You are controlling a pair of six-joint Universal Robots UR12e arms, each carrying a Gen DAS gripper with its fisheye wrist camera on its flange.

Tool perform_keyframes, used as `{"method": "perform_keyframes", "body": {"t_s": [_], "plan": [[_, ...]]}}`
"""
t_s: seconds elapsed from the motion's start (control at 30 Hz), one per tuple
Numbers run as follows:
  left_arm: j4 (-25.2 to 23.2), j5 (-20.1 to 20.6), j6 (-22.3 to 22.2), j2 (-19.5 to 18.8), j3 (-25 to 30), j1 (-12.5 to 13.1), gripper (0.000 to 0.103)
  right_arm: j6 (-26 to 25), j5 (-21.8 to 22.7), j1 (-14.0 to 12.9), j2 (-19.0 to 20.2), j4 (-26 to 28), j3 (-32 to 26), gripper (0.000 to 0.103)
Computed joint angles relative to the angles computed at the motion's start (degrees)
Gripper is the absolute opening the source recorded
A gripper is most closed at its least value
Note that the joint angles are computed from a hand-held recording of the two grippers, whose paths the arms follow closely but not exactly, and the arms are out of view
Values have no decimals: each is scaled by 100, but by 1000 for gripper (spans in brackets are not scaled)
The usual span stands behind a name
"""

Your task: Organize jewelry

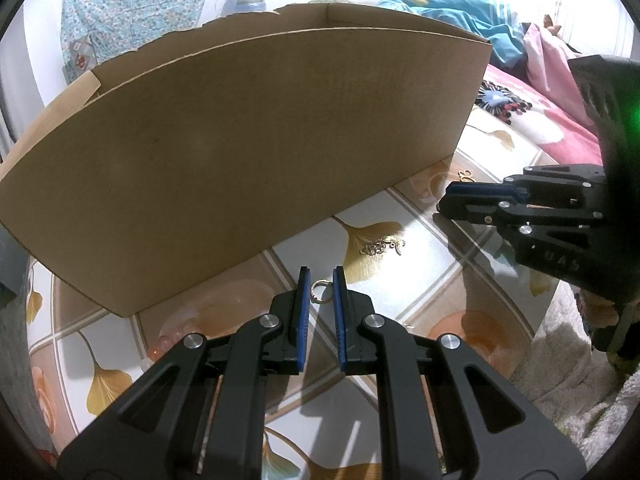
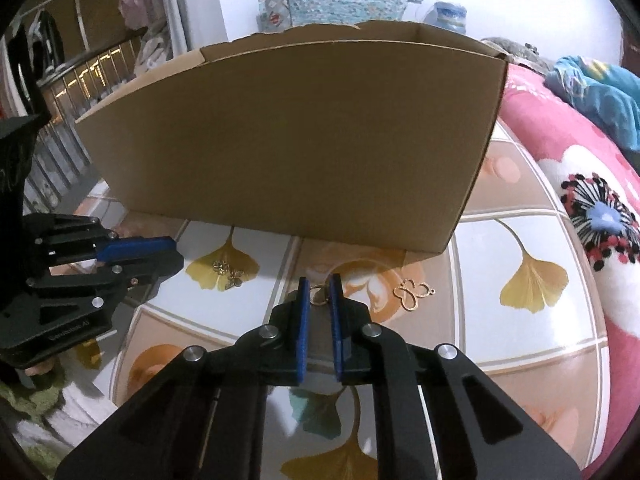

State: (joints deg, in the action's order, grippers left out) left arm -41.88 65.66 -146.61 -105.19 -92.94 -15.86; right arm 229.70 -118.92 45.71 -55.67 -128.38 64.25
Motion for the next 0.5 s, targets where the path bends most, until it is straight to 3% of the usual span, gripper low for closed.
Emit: {"method": "perform_keyframes", "body": {"t_s": [0.5], "plan": [[173,-286,93,196,-158,111,5,-96,-440,149,-138,-288,95,10]]}}
